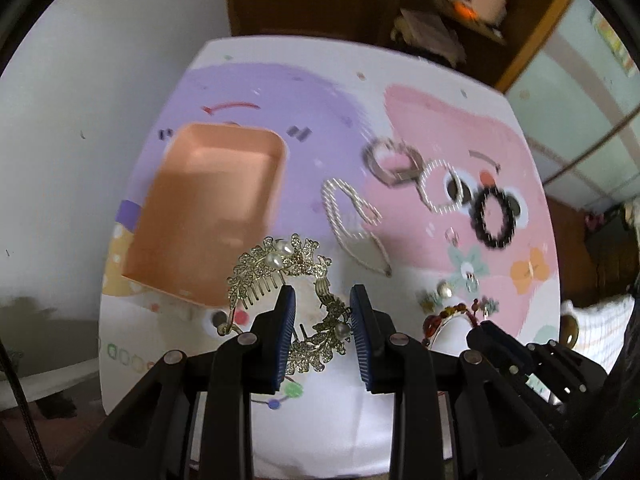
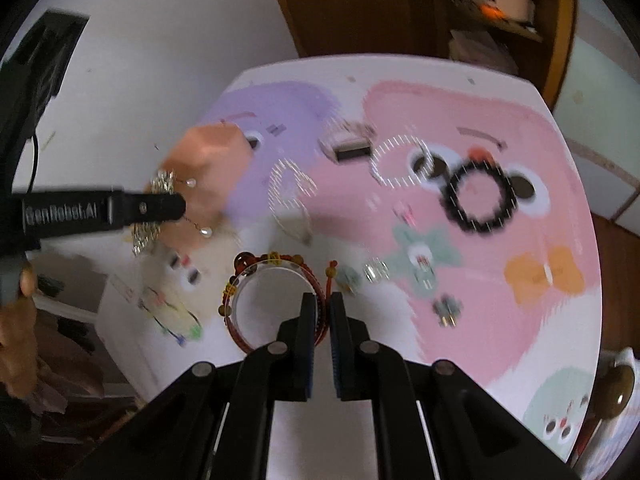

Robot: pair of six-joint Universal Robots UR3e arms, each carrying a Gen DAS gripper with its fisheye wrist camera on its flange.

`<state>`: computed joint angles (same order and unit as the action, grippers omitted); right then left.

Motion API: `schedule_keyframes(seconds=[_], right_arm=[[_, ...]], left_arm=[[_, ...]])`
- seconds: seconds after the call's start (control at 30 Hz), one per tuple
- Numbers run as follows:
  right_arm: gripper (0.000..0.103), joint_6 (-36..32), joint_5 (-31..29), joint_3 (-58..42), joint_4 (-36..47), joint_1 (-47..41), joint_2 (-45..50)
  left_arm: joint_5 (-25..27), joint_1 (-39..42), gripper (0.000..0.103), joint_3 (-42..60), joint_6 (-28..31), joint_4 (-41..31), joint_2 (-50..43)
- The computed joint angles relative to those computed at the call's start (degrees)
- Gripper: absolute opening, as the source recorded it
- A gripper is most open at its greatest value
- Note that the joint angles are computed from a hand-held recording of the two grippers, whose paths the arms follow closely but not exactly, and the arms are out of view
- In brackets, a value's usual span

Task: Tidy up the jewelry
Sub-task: 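Carry both held pieces into the pink box and open both tools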

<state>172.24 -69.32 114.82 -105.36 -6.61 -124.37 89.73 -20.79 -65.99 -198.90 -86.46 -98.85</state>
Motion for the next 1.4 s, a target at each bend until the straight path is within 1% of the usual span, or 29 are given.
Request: schedule_keyframes(seconds=[0.03, 0.13, 0.27, 0.3, 0.43, 0.5, 0.6, 0.7, 0.9, 1.0, 1.07, 1.17, 1.2, 1.23, 1.3, 1.37, 1.4], right_arm=[[0.007, 1.7, -0.1, -2.0, -1.9, 1.7, 2.7], [0.007, 5.5, -0.8, -7.1, -6.1, 5.4, 9.0], [0.007, 11.4, -0.8, -15.9, -11.7, 10.3, 20.1], [0.007, 12.8, -0.8, -17.7, -13.0, 11.3, 22.6], [0.007, 17.7, -0.4, -26.0, -17.5, 15.0, 33.3], [0.007, 19.5, -1.5, -30.8, -19.4, 17.5, 39.3], [0.007, 20.1, -3.0, -37.2, -19.6, 20.1, 46.6], [0.007, 19.9, -3.8, -43.1, -18.1, 22.3, 53.2], [0.008, 19.6, -5.5, -52.0, -14.4, 24.7, 62.5], [0.011, 19.5, -7.4, -53.9, -14.3, 25.7, 65.1], [0.011, 19.5, -8.1, -56.0, -12.8, 26.1, 66.5], [0.012, 19.6, -6.3, -55.9, -12.2, 25.6, 66.6], [0.015, 19.5, -5.4, -55.1, -12.3, 25.3, 66.2], [0.017, 19.4, -4.9, -54.6, -12.4, 25.1, 65.8], [0.026, 19.4, -4.9, -51.9, -13.8, 25.0, 63.7], [0.029, 19.3, -5.5, -48.0, -16.1, 24.9, 60.7], [0.029, 19.2, -5.3, -45.3, -17.4, 24.6, 58.6]], left_arm=[[0.1, 0.6, 0.026, -1.5, -0.3, 1.0, 1.1], [-1.0, 5.0, 0.026, -9.0, 0.2, 7.0, 5.6], [-1.0, 9.7, 0.026, -19.5, 0.4, 18.1, 9.5], [-1.1, 10.8, 0.026, -21.9, 0.6, 20.8, 10.1], [-2.3, 14.2, 0.026, -27.7, 2.6, 27.4, 10.6], [-2.0, 14.8, 0.026, -30.1, 3.5, 30.7, 10.1], [-2.0, 15.5, 0.026, -32.8, 4.4, 34.1, 8.9], [-2.4, 16.0, 0.026, -34.3, 5.1, 36.4, 7.2], [-3.7, 17.4, 0.026, -36.2, 6.7, 40.5, 4.2], [-4.5, 18.2, 0.026, -36.4, 6.9, 40.8, 3.4], [-4.9, 18.6, 0.026, -36.4, 7.0, 41.3, 2.7], [-5.2, 18.9, 0.027, -36.9, 6.8, 42.6, 2.3], [-5.0, 18.8, 0.029, -37.2, 6.7, 43.3, 2.3], [-5.0, 18.7, 0.031, -37.3, 6.5, 43.8, 2.5], [-5.2, 18.8, 0.049, -39.1, 6.4, 44.7, 4.4], [-4.9, 18.6, 0.056, -40.9, 5.9, 47.1, 5.9], [-4.6, 18.4, 0.056, -41.4, 5.7, 47.8, 6.5]])
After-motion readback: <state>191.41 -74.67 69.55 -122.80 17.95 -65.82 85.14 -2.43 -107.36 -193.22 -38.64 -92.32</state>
